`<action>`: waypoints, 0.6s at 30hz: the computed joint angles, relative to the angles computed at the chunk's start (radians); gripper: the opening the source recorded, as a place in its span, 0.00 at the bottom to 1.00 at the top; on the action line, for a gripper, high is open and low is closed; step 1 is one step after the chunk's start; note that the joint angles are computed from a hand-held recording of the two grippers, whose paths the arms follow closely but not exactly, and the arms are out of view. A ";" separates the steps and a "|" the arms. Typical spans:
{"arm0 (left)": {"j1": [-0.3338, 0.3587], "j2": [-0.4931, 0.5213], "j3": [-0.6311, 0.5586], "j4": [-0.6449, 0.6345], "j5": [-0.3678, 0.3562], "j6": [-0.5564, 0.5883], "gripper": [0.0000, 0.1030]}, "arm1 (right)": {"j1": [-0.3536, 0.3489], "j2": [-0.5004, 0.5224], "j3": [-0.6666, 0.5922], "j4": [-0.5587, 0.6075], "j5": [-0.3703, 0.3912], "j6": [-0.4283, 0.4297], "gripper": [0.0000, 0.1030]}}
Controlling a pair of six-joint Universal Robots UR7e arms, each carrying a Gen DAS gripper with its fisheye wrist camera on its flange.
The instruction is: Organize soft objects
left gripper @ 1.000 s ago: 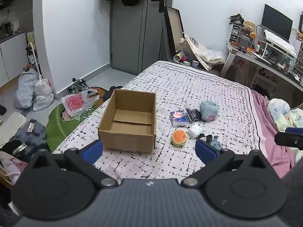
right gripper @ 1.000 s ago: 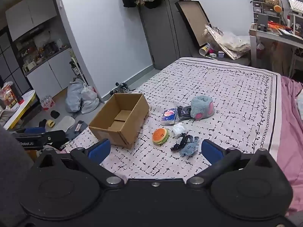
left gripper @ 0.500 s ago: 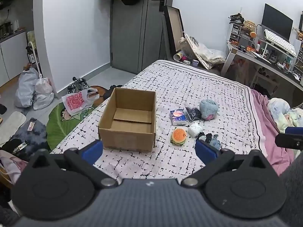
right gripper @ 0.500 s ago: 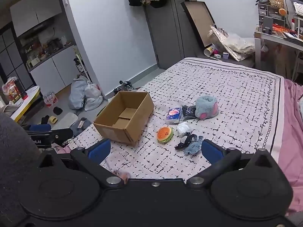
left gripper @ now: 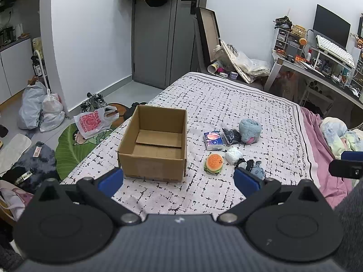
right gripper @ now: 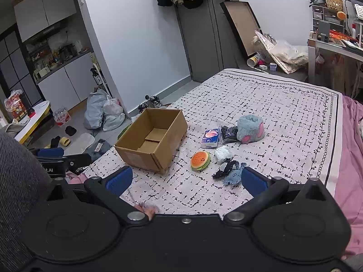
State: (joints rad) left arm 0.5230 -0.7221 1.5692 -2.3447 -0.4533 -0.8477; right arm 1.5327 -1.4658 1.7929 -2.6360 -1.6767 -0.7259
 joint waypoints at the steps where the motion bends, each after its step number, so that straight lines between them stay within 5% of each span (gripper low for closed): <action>1: 0.000 0.000 0.000 0.001 0.000 0.001 1.00 | 0.000 0.000 -0.001 0.000 0.000 0.000 1.00; 18: -0.001 -0.002 -0.004 -0.002 0.001 0.005 1.00 | 0.006 -0.004 0.018 -0.027 -0.012 0.010 1.00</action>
State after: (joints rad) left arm 0.5224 -0.7239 1.5657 -2.3470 -0.4527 -0.8430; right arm 1.5392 -1.4703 1.8107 -2.6629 -1.6884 -0.7160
